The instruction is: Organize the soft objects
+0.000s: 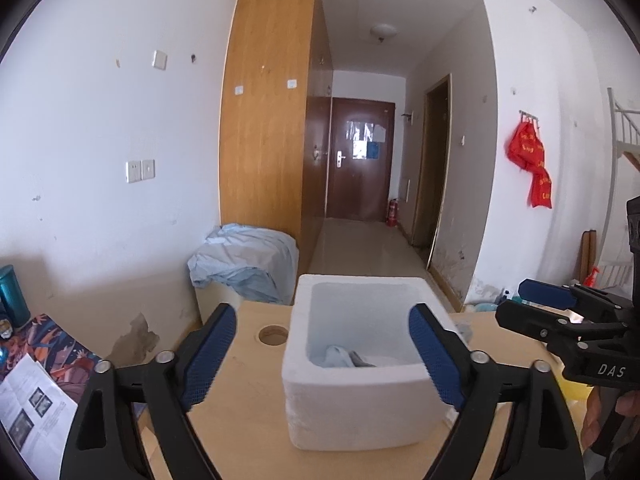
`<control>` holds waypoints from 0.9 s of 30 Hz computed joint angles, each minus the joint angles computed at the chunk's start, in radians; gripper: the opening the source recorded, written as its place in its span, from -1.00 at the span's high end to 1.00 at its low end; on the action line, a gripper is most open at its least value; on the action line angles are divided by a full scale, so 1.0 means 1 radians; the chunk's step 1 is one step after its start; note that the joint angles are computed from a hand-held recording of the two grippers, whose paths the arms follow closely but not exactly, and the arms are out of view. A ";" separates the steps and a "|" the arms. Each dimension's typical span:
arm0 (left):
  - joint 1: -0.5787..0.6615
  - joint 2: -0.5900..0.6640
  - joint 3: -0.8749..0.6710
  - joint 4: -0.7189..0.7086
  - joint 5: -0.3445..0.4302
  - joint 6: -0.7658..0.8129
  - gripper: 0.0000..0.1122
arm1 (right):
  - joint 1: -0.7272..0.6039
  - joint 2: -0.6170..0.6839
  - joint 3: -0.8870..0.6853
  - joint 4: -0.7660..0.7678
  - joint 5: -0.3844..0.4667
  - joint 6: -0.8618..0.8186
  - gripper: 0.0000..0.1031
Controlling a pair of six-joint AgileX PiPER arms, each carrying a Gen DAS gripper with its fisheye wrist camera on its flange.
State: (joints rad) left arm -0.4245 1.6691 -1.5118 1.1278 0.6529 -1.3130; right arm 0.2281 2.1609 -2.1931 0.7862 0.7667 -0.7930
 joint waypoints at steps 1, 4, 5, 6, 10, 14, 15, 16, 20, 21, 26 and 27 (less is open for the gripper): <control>-0.023 -0.017 0.019 0.030 0.016 -0.031 -0.62 | -0.007 -0.041 0.070 0.034 -0.020 -0.040 -0.44; -0.079 -0.052 0.053 0.068 0.045 -0.072 -0.69 | -0.029 -0.164 0.271 0.160 -0.072 -0.181 -0.48; -0.102 -0.065 0.068 0.092 0.059 -0.096 -0.73 | -0.036 -0.204 0.334 0.202 -0.088 -0.229 -0.49; -0.131 -0.078 0.086 0.122 0.080 -0.125 -0.76 | -0.045 -0.240 0.393 0.250 -0.099 -0.280 -0.53; -0.227 -0.117 0.134 0.200 0.166 -0.201 -0.82 | -0.080 -0.362 0.579 0.406 -0.116 -0.451 -0.75; -0.299 -0.159 0.179 0.234 0.216 -0.255 -0.83 | -0.101 -0.428 0.671 0.487 -0.125 -0.535 -0.86; -0.316 -0.172 0.194 0.240 0.224 -0.267 -0.83 | -0.111 -0.445 0.697 0.523 -0.120 -0.570 -0.89; -0.336 -0.179 0.203 0.248 0.239 -0.279 -0.83 | -0.120 -0.467 0.730 0.558 -0.119 -0.606 -0.90; -0.405 -0.198 0.227 0.281 0.302 -0.313 -0.83 | -0.145 -0.528 0.824 0.655 -0.116 -0.701 -0.90; -0.423 -0.206 0.236 0.290 0.317 -0.327 -0.83 | -0.151 -0.540 0.841 0.673 -0.111 -0.716 -0.90; -0.519 -0.230 0.283 0.343 0.406 -0.403 -0.83 | -0.178 -0.626 0.988 0.810 -0.099 -0.866 -0.90; -0.538 -0.233 0.293 0.354 0.427 -0.417 -0.83 | -0.185 -0.638 1.009 0.833 -0.090 -0.892 -0.91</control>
State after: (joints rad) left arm -0.9628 1.4364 -1.2186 1.4815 1.0803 -1.7299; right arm 0.0430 1.5229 -1.1841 1.6192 0.6768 -1.6852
